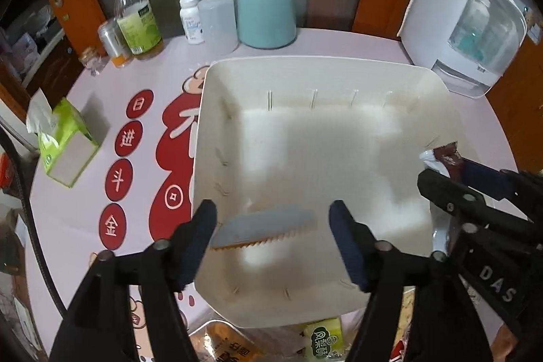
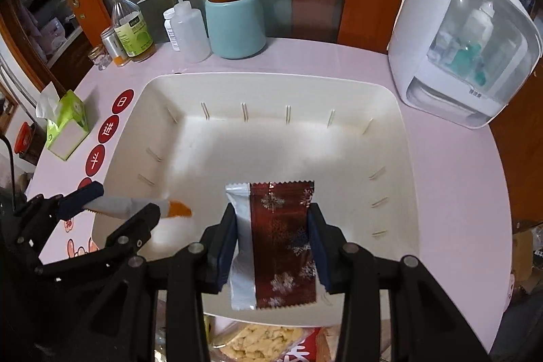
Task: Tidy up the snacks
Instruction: 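Carry both snacks over the white tray and open both tools to drop them, then withdraw both tools from the tray toward the remaining snacks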
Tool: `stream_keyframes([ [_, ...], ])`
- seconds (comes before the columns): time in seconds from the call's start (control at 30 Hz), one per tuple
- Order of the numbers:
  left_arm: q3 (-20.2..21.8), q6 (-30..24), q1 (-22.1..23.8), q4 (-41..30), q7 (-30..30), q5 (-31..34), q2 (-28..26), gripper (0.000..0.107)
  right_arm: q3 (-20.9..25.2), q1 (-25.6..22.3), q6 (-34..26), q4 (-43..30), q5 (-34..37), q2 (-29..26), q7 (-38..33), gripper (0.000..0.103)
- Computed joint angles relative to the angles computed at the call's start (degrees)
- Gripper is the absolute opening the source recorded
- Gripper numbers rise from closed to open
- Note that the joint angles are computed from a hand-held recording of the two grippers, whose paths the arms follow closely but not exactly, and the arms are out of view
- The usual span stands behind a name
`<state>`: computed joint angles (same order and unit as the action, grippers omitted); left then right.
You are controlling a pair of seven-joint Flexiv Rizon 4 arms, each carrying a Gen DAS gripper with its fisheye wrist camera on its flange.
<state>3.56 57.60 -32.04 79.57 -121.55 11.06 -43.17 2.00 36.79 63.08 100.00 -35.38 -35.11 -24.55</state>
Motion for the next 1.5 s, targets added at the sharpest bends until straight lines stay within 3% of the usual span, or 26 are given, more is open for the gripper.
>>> stream_keyframes([
  [0.13,-1.0,0.9,1.1,2.1,0.8,-1.4,1.0,0.071,1.5,-1.5,3.0,0.7,3.0,0.2,-0.7,0.043],
  [0.4,-0.5,3.5,0.0,6.9,0.1,0.3,5.7,0.075,3.3,-2.2,2.9,1.3,7.2,1.4,-1.6,0.048],
  [0.67,0.0,3.5,-1.6,10.1,-2.4,3.9,10.8,0.076,1.0,0.5,4.7,6.4,2.4,6.2,2.7,0.048],
  [0.87,-0.6,3.1,-2.8,13.2,-4.2,7.2,16.0,0.076,0.2,1.4,5.4,13.4,-5.3,13.3,9.7,0.048],
  [1.07,-2.7,2.4,-3.9,17.1,-6.6,10.8,22.7,0.082,2.5,-0.1,4.1,20.9,-15.5,22.3,18.6,0.048],
  [1.3,-6.3,1.3,-5.6,21.2,-11.0,18.1,30.2,0.085,9.5,-3.2,-0.4,28.6,-22.9,33.0,26.5,0.048],
  [1.5,-10.6,2.4,-5.1,25.6,-12.9,19.8,35.1,0.087,16.4,-5.7,-3.5,34.2,-21.2,40.3,27.9,0.048],
])
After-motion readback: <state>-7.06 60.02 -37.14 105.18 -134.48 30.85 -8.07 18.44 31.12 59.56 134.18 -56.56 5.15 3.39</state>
